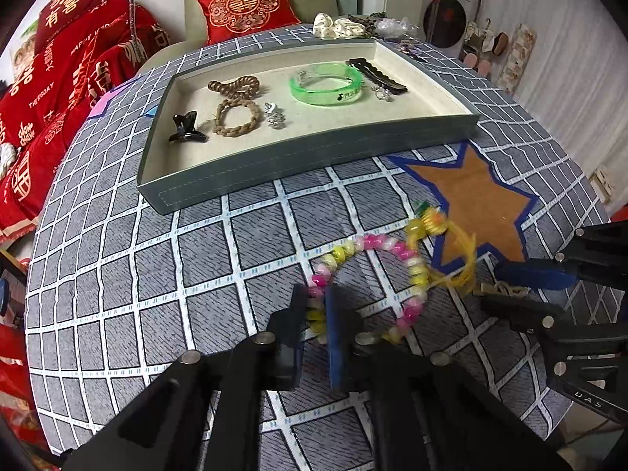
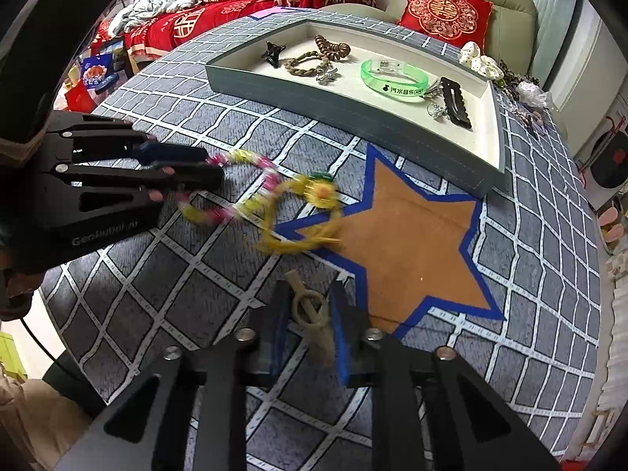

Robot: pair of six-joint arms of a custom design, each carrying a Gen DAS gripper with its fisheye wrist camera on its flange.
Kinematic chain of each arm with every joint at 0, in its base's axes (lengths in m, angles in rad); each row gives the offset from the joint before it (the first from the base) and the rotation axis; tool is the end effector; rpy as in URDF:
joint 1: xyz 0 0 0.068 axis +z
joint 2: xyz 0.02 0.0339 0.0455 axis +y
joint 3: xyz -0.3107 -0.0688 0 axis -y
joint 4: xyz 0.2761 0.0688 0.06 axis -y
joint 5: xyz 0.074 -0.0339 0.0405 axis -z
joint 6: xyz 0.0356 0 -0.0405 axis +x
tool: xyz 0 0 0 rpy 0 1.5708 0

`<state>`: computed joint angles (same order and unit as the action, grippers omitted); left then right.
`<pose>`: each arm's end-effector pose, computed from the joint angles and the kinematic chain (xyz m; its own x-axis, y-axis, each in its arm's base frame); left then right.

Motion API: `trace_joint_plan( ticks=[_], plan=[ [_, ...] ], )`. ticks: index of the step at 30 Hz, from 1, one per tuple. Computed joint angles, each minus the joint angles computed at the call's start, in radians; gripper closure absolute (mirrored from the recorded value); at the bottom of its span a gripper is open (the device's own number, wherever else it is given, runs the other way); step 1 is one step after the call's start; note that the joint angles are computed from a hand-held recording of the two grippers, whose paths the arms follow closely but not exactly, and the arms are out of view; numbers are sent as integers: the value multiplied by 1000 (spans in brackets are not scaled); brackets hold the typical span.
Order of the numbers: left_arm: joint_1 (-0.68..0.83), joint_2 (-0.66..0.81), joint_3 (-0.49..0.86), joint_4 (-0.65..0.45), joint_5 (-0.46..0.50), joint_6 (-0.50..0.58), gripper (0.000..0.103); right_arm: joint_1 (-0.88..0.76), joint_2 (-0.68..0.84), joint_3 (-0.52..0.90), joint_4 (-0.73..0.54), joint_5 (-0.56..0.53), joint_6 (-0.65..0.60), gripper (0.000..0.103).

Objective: Organize jewelry
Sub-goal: 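Grasp the pink-yellow beaded bracelet with the left tool while the right tool grasps the beige hair clip, then carry the beaded bracelet with the left tool into the tray while the right tool carries the beige clip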

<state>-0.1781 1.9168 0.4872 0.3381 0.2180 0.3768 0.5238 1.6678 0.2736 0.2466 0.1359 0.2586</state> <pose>0.2681 -0.0561 0.0444 -0.7123 0.4932 -0.4994 0.5734 0.8192 -0.0088 0.1778 0.0971 0.0618 -0.8777 -0.2144 -0.4286 -0.2306 0.9729 -0.0144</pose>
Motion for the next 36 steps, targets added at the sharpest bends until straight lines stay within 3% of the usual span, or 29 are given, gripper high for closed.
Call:
trace_joint_plan(
  ticks=[5, 20, 36],
  plan=[
    [12, -12, -31, 21, 19, -25, 86, 23, -13, -13, -6, 32, 73, 82],
    [96, -129, -131, 27, 99, -51, 86, -94, -185, -174, 58, -74, 208, 82],
    [144, -335, -115, -132, 136, -76, 86, -201, -452, -176, -132, -132, 189, 82]
  ],
)
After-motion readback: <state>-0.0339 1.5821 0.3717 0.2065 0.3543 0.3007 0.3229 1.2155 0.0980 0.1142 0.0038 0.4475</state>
